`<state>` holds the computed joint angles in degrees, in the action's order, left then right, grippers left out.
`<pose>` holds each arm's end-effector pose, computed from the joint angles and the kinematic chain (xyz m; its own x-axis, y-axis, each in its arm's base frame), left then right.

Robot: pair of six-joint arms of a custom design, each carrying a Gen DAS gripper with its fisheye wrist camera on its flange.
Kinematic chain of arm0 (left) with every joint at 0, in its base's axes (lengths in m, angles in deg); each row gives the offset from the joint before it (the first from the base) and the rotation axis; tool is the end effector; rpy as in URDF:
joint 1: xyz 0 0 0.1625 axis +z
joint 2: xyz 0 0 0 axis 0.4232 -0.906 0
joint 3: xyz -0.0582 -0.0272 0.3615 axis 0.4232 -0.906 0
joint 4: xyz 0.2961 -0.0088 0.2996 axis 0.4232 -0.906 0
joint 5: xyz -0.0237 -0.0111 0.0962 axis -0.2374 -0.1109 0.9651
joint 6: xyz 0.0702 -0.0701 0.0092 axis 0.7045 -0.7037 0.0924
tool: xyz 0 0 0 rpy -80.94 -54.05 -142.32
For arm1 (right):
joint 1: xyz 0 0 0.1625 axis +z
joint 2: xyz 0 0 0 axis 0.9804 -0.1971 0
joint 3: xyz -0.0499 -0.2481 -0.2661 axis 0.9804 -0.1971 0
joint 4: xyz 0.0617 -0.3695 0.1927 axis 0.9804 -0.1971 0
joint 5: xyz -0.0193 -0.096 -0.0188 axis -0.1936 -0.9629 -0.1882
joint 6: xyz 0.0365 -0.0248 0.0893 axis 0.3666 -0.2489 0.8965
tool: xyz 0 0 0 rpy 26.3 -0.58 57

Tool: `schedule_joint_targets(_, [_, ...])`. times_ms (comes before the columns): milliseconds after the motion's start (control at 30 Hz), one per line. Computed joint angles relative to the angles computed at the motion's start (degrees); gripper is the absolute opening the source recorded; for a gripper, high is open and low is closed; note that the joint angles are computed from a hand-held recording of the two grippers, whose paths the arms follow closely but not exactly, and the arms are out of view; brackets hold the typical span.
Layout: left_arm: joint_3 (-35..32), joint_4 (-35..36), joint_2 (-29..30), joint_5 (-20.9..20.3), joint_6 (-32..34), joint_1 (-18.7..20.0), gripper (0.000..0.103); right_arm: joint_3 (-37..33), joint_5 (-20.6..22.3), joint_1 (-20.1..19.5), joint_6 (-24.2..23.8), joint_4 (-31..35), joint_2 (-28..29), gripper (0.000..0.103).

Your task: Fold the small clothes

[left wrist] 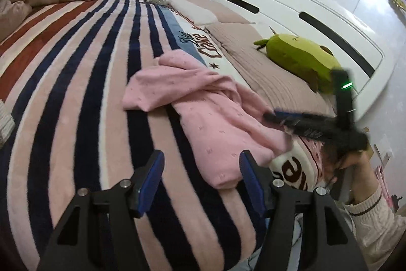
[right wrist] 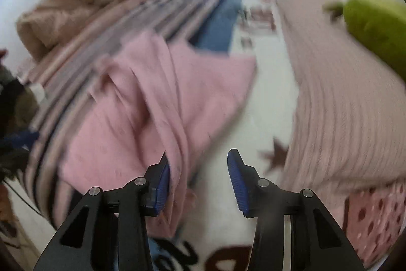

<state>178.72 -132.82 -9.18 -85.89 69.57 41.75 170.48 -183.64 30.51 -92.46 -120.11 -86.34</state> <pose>-0.0183 -0.4868 0.2733 -0.9312 0.1320 -0.3396 0.3253 0.7213 -0.6115 0.2910 -0.5732 0.0320 -0.6763 -0.4715 0.5659 -0.6651 0.7211 -0.1941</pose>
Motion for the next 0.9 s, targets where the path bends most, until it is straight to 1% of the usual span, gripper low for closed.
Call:
schedule_joint_targets(67, [0.2, -0.4, -0.4, 0.9, 0.3, 0.3, 0.057, -1.0, 2.8, 1.4, -2.7, -1.7, 0.4, 0.045])
schedule_joint_targets(100, [0.0, -0.6, -0.4, 1.4, 0.3, 0.4, 0.057, -2.9, 3.9, 2.2, -3.6, 0.1, 1.2, 0.053])
schedule_joint_targets(133, [0.0, -0.7, -0.6, 1.6, 0.2, 0.6, 0.057, -5.9, 4.2, 3.2, -4.5, 2.8, 2.9, 0.061])
schedule_joint_targets(167, [0.0, -0.8, -0.8, 1.4, 0.2, 0.8, 0.057, -8.3, 3.6, 3.8, -5.4, 4.5, 4.5, 0.064])
schedule_joint_targets(233, [0.1, -1.2, -1.2, 1.1, 0.0, 1.2, 0.058, -14.6, 0.3, 5.3, -9.5, 6.9, 9.9, 0.069])
schedule_joint_targets(300, [0.2, -1.4, -1.7, 1.4, 0.0, 1.5, 0.058, -22.4, -4.7, 6.4, -13.6, 10.7, 16.8, 0.070])
schedule_joint_targets(367, [0.1, -1.3, -1.8, 1.6, 0.1, 1.9, 0.058, -27.1, -6.7, 6.5, -15.8, 14.1, 20.9, 0.067])
schedule_joint_targets(400, [-0.1, -1.2, -1.7, 1.7, 0.0, 2.1, 0.058, -29.1, -7.8, 6.5, -17.3, 14.1, 22.8, 0.061])
schedule_joint_targets(433, [-0.3, -1.1, -1.6, 1.7, -0.1, 2.3, 0.058, -30.0, -8.1, 6.4, -18.4, 12.1, 23.6, 0.046])
schedule_joint_targets(467, [-0.6, -1.2, -1.4, 1.4, -0.1, 2.7, 0.058, -29.7, -7.2, 6.1, -17.7, 11.3, 23.3, 0.039])
schedule_joint_targets(500, [-0.8, -1.1, -1.2, 1.0, 0.0, 3.0, 0.058, -29.4, -5.6, 5.5, -14.9, 11.7, 22.2, 0.029])
schedule_joint_targets(567, [-1.9, -0.7, -0.2, -0.4, 0.0, 3.8, 0.058, -29.2, -2.7, 3.7, -6.6, 12.4, 19.7, 0.025])
schedule_joint_targets(600, [-2.4, -0.4, 0.3, -1.0, 0.0, 4.0, 0.058, -29.8, -3.3, 3.0, -4.0, 12.2, 19.5, 0.024])
schedule_joint_targets(633, [-2.8, -0.2, 0.7, -1.7, 0.2, 4.2, 0.058, -30.2, -5.0, 2.4, -2.3, 11.7, 19.4, 0.023])
schedule_joint_targets(667, [-3.6, 0.1, 1.7, -3.5, 0.5, 4.7, 0.060, -30.6, -8.0, 1.5, -0.8, 11.1, 19.4, 0.023])
schedule_joint_targets(700, [-4.2, 0.4, 2.4, -5.2, 0.8, 5.0, 0.061, -30.7, -9.4, 0.8, 0.9, 11.9, 18.9, 0.023])
schedule_joint_targets(733, [-5.0, 0.9, 3.4, -7.0, 0.9, 5.4, 0.063, -31.1, -12.0, 0.0, 3.4, 12.9, 18.7, 0.022])
schedule_joint_targets(767, [-5.8, 1.5, 4.5, -8.6, 1.0, 5.8, 0.063, -31.8, -15.1, -0.7, 4.5, 12.4, 19.0, 0.022])
schedule_joint_targets(800, [-6.5, 1.9, 5.5, -10.0, 1.1, 6.0, 0.063, -30.9, -15.9, -1.4, 5.2, 12.1, 18.1, 0.022])
schedule_joint_targets(833, [-7.0, 2.2, 6.3, -11.1, 1.2, 6.2, 0.063, -29.4, -14.2, -2.1, 6.9, 13.2, 16.3, 0.022])
schedule_joint_targets(867, [-7.8, 2.5, 7.4, -12.7, 1.5, 6.5, 0.064, -25.7, -10.2, -2.7, 9.6, 14.2, 12.7, 0.022])
schedule_joint_targets(900, [-8.6, 3.0, 8.5, -13.7, 1.6, 6.7, 0.064, -21.9, -4.3, -3.5, 10.0, 13.6, 9.3, 0.022])
